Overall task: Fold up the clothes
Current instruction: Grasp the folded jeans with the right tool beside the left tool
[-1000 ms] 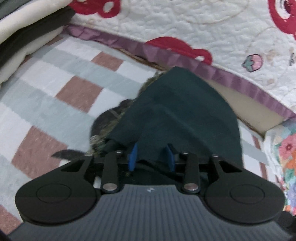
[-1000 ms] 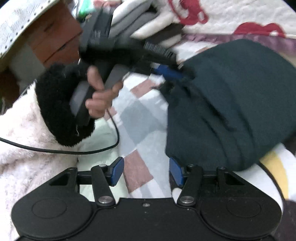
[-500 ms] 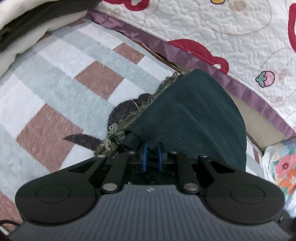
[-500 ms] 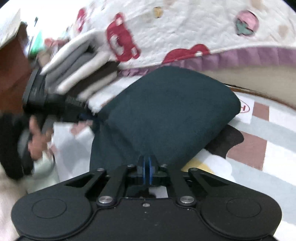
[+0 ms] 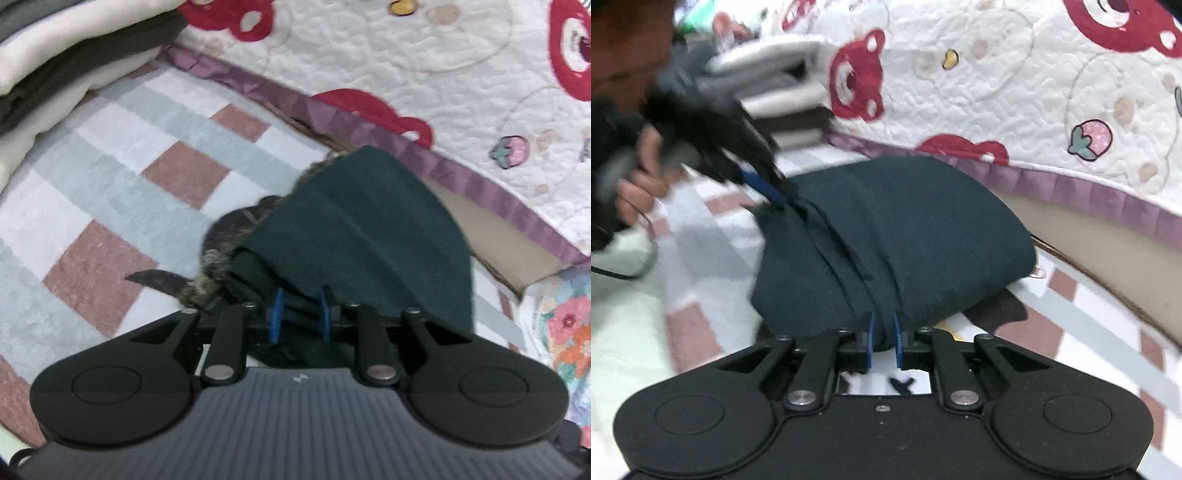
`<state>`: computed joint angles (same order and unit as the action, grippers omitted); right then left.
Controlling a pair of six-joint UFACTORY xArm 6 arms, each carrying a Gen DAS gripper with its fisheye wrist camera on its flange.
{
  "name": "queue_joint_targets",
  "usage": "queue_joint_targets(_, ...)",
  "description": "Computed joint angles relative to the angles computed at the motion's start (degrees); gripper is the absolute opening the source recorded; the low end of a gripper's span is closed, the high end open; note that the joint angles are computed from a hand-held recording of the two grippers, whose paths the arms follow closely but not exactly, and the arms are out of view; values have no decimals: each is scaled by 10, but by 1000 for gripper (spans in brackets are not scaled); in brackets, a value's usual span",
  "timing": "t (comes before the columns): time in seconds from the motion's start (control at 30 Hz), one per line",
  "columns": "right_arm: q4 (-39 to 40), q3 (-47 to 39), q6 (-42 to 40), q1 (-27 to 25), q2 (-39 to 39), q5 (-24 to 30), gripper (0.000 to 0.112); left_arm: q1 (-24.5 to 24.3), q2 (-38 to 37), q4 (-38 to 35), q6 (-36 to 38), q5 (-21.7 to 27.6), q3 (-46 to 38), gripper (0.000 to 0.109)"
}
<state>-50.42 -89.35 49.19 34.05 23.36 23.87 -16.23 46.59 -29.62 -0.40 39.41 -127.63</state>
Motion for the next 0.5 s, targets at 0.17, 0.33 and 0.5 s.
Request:
queue_joint_targets(0.17,-59,-26,7,19,18,50,12,-22,-71,-63,92,-23,85,20)
queue_joint_targets(0.33,-82,-37,-10,27,28,69,12,-22,-45,-198,185,92,28,20)
queue_joint_targets(0.5,-134,-58,-61,41,46,99,11,-29,52,-134,129,189,-119,20)
